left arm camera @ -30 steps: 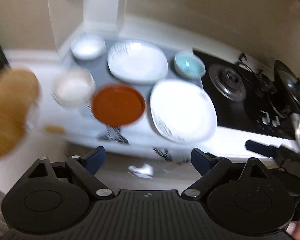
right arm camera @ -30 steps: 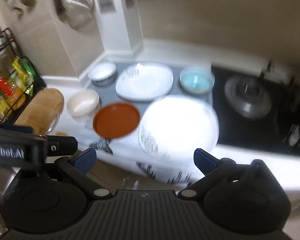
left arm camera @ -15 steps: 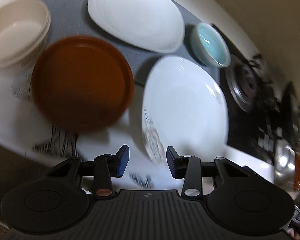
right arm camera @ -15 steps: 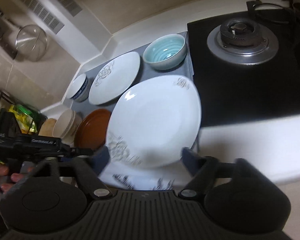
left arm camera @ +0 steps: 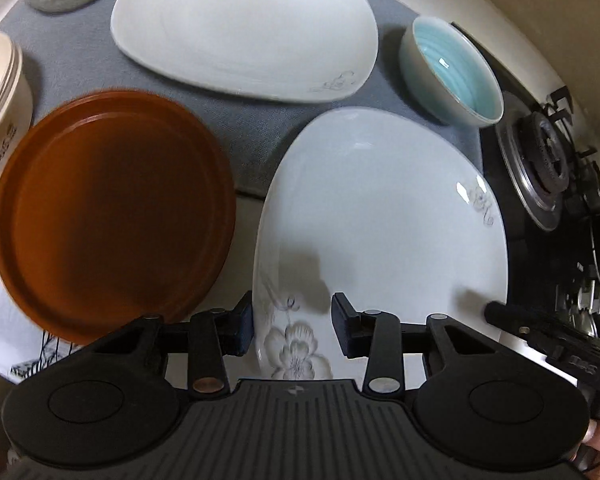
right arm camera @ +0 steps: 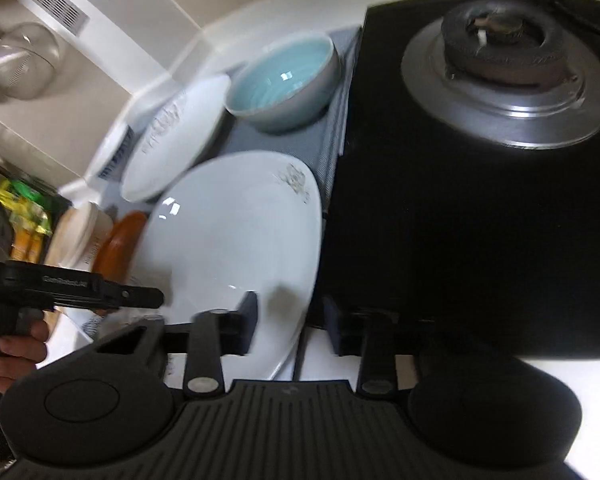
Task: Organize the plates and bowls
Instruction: 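Reach the left gripper to the flower-print white square plate and grasp its rim, then lift the white plate with the left gripper toward the other white square plate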
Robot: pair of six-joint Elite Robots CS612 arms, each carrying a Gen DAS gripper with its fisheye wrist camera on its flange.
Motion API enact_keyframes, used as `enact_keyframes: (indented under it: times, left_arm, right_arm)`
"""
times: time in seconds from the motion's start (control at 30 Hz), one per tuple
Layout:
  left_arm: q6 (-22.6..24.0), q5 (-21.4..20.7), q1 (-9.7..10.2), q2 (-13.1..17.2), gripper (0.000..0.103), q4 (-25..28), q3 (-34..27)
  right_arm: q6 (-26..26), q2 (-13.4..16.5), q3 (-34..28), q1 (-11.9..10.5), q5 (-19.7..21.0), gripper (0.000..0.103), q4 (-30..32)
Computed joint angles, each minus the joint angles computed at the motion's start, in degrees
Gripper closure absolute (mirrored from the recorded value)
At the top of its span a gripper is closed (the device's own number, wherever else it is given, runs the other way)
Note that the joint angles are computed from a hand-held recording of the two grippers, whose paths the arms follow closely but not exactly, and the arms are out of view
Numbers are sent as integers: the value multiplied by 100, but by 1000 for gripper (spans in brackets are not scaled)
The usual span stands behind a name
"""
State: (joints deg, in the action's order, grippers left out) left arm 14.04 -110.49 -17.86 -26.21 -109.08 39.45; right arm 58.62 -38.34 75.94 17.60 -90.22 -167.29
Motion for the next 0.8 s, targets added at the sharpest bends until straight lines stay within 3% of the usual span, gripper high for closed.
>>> enact_keyframes:
  times: [0.07, 0.13, 0.2, 0.33, 0.53, 0.63, 0.67, 0.7, 0.73, 0.8]
  left_arm:
    - [-2, -26, 13, 74, 66, 140, -171]
    - [-50, 68, 19, 86, 77, 241, -236]
    - [-63, -33, 54, 37, 77, 298, -212]
    - [492, -154, 56, -89, 77, 203, -7]
    - [154, -244, 47, 194, 78, 660, -455]
    - [175, -306, 61, 254, 67, 817, -592]
    - [229, -313, 41, 236, 61, 793, -561]
    - [302, -206, 12, 187, 62, 633, -456]
    - [409, 33, -36, 49, 70, 253, -165]
    - [572, 179, -65, -78, 70, -81, 95]
  right_arm:
    - [284, 29, 33, 2, -51, 88, -193]
    - [284, 18, 59, 10, -75, 89, -222]
    - [66, -45, 72, 32, -99, 89, -87]
    - [24, -155, 232, 62, -265, 89, -204]
    - [211, -124, 225, 29, -179, 89, -201]
    - [281, -81, 162, 11, -83, 81, -150]
    - [374, -59, 161, 7, -40, 78, -221]
    - [463, -38, 160, 10, -56, 76, -303]
    - [506, -32, 163, 16, -86, 76, -331]
    - [430, -41, 150, 21, -79, 77, -268]
